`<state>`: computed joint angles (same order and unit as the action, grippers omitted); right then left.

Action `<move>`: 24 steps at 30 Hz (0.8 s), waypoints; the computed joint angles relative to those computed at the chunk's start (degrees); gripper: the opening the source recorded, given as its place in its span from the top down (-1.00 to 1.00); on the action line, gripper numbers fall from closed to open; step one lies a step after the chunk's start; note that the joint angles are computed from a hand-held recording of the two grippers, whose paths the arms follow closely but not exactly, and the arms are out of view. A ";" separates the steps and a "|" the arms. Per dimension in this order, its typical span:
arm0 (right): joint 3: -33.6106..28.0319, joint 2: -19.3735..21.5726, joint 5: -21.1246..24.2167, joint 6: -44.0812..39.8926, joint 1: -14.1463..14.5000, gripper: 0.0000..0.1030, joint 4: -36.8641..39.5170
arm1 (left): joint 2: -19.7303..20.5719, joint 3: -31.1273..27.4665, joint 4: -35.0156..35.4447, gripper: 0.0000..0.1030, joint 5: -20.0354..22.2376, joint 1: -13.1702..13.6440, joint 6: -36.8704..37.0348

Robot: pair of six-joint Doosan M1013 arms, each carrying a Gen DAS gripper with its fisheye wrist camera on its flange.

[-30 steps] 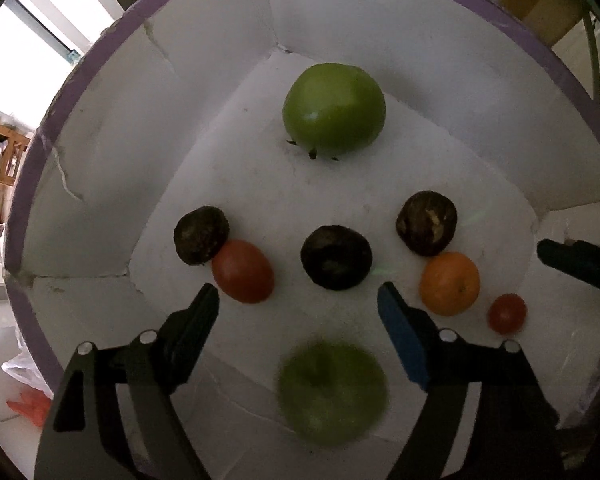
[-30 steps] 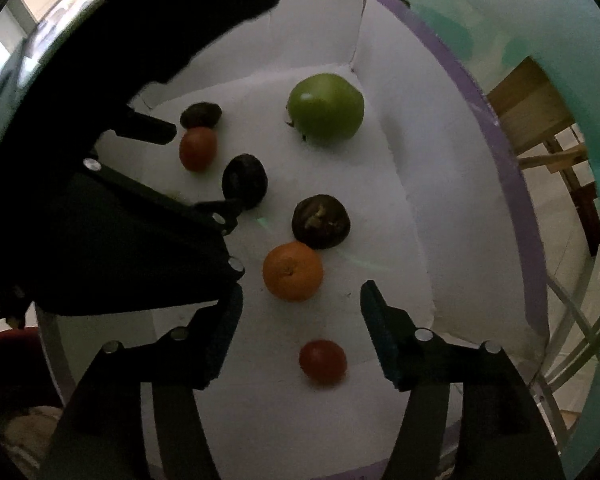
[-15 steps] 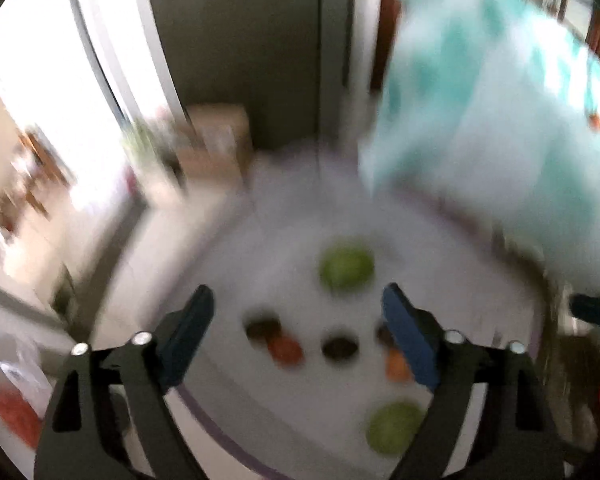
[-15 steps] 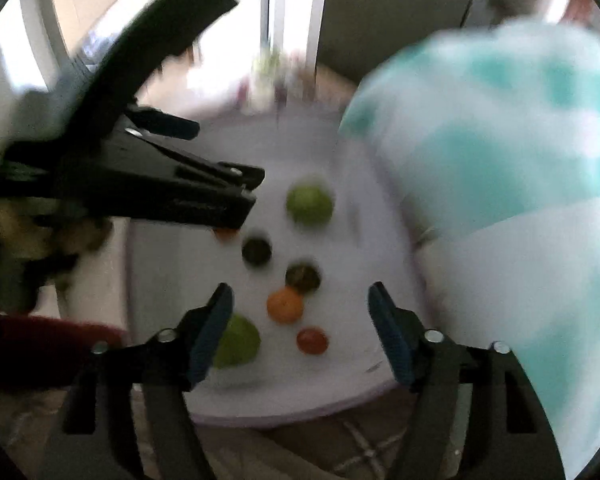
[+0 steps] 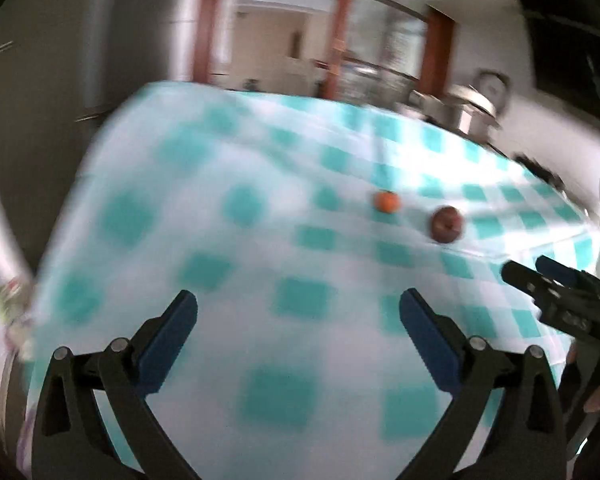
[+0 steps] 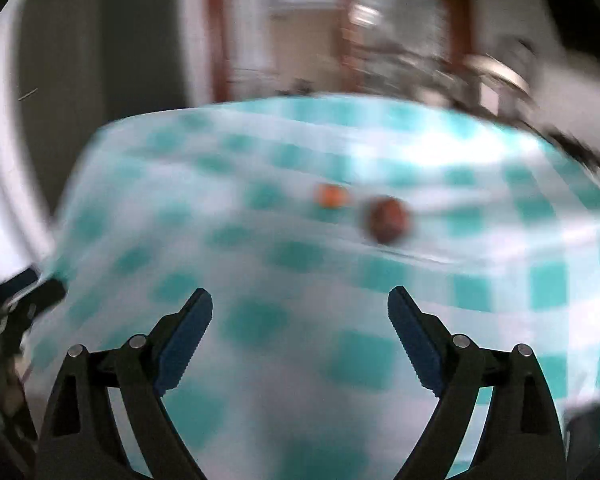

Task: Organize fruits
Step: 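Move both open tools back up to the tangerine and red-brown fruit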

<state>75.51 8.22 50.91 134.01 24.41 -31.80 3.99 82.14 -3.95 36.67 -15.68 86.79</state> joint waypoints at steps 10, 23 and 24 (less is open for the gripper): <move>-4.91 6.89 9.35 6.55 -5.09 -0.68 -6.91 | 15.33 -15.54 3.52 -0.97 1.13 -5.64 -6.90; -7.31 8.88 9.74 3.18 -6.48 -0.68 -4.19 | 18.89 -19.38 -8.86 -0.97 5.13 -2.54 -5.33; -7.31 8.76 8.97 2.45 -6.57 -0.68 -2.80 | 18.88 -19.29 -9.14 -0.97 5.08 -2.41 -5.75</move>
<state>68.19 16.98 59.88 136.46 17.84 -34.60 22.87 62.85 -13.09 41.75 -18.09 81.05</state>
